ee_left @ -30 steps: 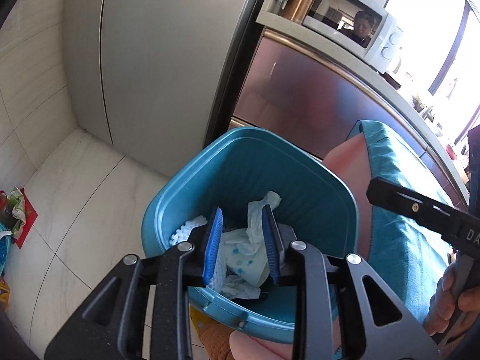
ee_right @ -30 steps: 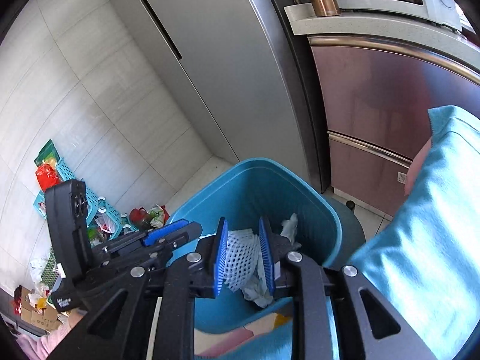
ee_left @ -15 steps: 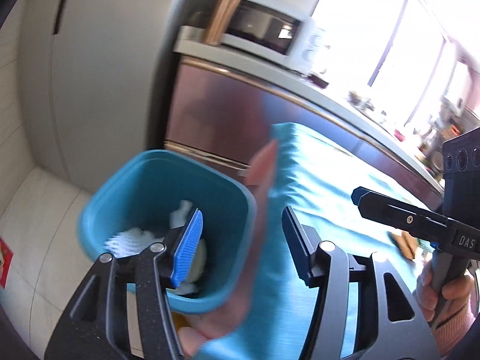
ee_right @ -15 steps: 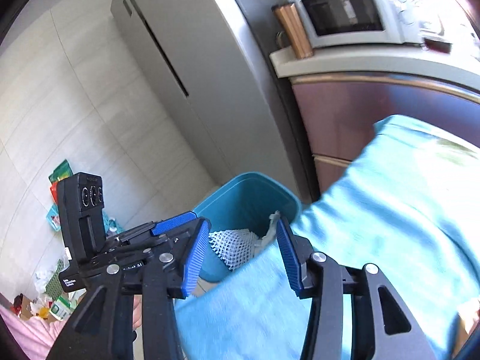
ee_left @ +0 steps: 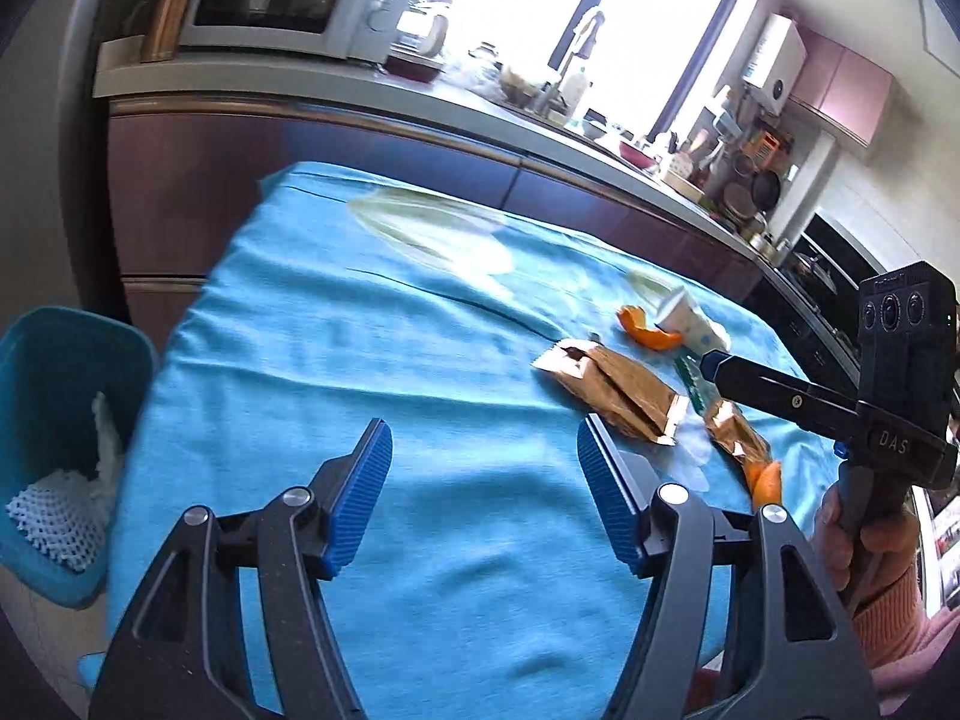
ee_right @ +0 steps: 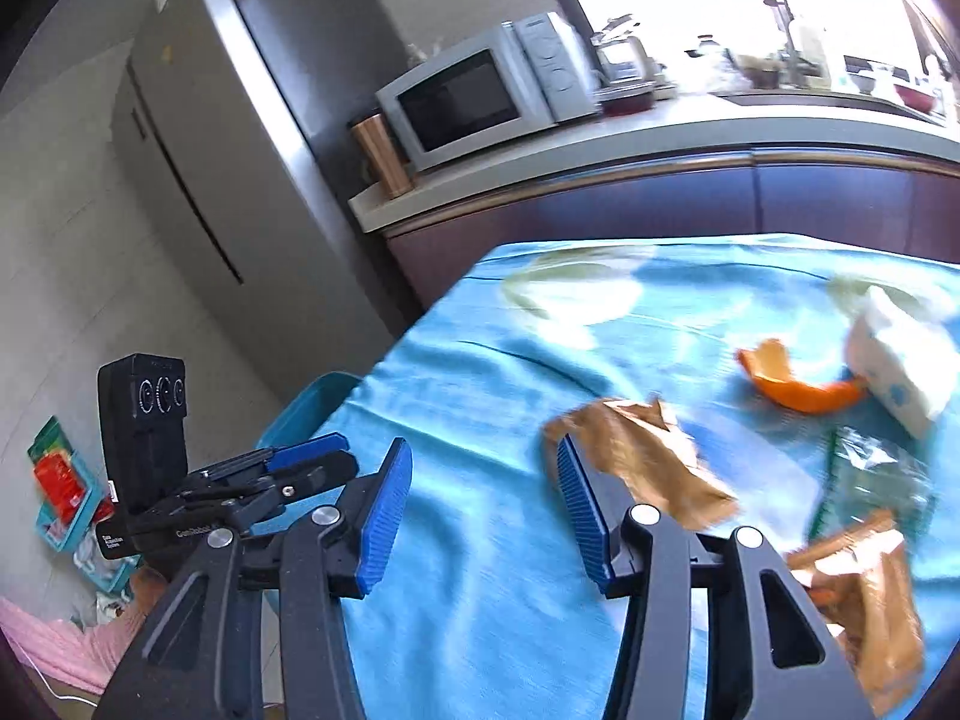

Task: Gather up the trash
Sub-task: 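Move both open tools back over the trash on the table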

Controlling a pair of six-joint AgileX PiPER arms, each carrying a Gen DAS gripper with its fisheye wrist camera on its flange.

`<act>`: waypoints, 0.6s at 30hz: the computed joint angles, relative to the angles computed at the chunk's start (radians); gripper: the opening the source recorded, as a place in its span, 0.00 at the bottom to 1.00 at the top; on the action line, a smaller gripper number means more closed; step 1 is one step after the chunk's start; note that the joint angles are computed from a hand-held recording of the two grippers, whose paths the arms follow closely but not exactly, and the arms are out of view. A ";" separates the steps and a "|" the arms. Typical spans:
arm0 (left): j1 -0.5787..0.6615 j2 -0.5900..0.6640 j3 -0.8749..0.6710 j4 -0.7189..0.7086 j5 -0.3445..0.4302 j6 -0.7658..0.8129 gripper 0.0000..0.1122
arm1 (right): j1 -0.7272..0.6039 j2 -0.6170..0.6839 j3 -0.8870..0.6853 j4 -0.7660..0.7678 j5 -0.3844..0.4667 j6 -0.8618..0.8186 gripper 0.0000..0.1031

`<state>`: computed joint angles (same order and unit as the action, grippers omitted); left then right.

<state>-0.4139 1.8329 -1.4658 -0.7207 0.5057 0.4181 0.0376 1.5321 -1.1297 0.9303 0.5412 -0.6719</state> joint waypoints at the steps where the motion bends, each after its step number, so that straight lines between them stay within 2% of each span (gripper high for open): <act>1: -0.021 0.020 -0.027 0.022 0.008 -0.025 0.57 | -0.039 -0.028 0.033 -0.001 0.001 0.000 0.47; 4: -0.070 0.081 -0.106 0.061 0.044 -0.075 0.57 | -0.155 -0.094 0.108 -0.026 -0.003 0.003 0.47; 11: -0.128 0.241 -0.350 0.172 0.178 -0.247 0.57 | -0.395 -0.153 0.219 0.016 0.029 -0.074 0.50; 18: -0.162 0.345 -0.527 0.248 0.277 -0.357 0.58 | -0.515 -0.143 0.289 0.094 0.066 -0.183 0.55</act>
